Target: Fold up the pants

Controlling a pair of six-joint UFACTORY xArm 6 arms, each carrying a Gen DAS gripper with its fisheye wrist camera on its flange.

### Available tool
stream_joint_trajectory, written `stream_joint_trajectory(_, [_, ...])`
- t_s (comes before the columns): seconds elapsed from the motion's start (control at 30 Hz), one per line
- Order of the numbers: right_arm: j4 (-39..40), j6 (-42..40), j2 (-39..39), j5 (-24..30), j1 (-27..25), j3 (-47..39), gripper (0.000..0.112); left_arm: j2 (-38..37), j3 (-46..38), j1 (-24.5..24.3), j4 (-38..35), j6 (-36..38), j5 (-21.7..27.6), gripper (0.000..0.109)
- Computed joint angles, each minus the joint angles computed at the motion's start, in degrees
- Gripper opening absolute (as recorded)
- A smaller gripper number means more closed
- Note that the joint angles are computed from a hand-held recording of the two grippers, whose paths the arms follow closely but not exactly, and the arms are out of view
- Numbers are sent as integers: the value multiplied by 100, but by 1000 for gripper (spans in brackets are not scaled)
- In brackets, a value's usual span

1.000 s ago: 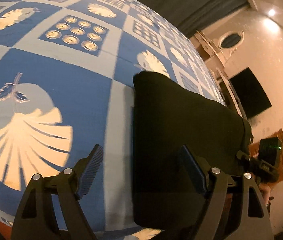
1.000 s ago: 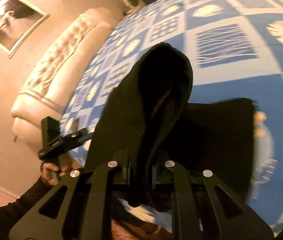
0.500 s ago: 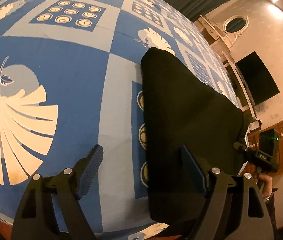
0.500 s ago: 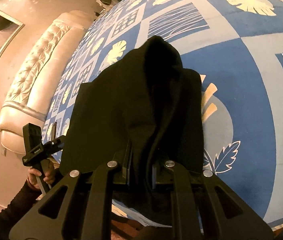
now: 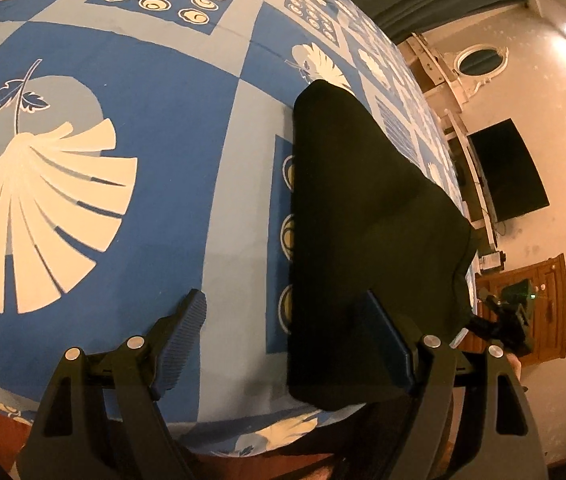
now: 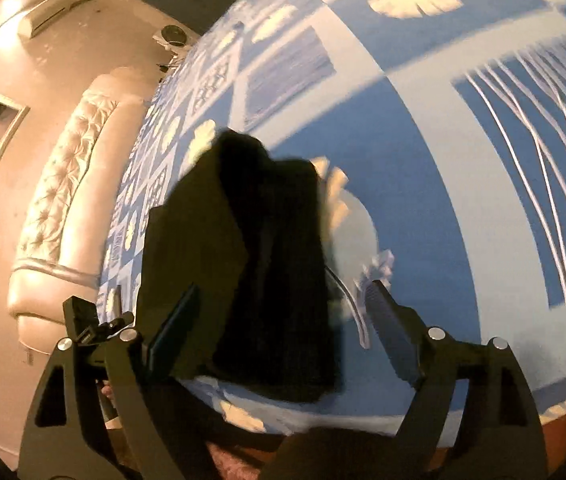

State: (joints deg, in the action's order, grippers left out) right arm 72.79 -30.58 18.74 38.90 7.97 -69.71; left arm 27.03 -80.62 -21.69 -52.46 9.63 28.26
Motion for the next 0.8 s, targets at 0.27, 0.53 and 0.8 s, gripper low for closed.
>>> stream_joint_trajectory(0.27, [867, -522, 522, 1172, -106, -311, 85, 60, -77, 49, -401, 420, 323, 79])
stream_joint_trajectory(0.53, [722, -654, 489, 1334, -101, -316, 88, 310, -317, 102, -1706, 1339, 1013, 79])
stream_joint_trajectory(0.8, [744, -735, 507, 1367, -111, -330, 88, 534, -629, 14, -1913, 1802, 1284, 79])
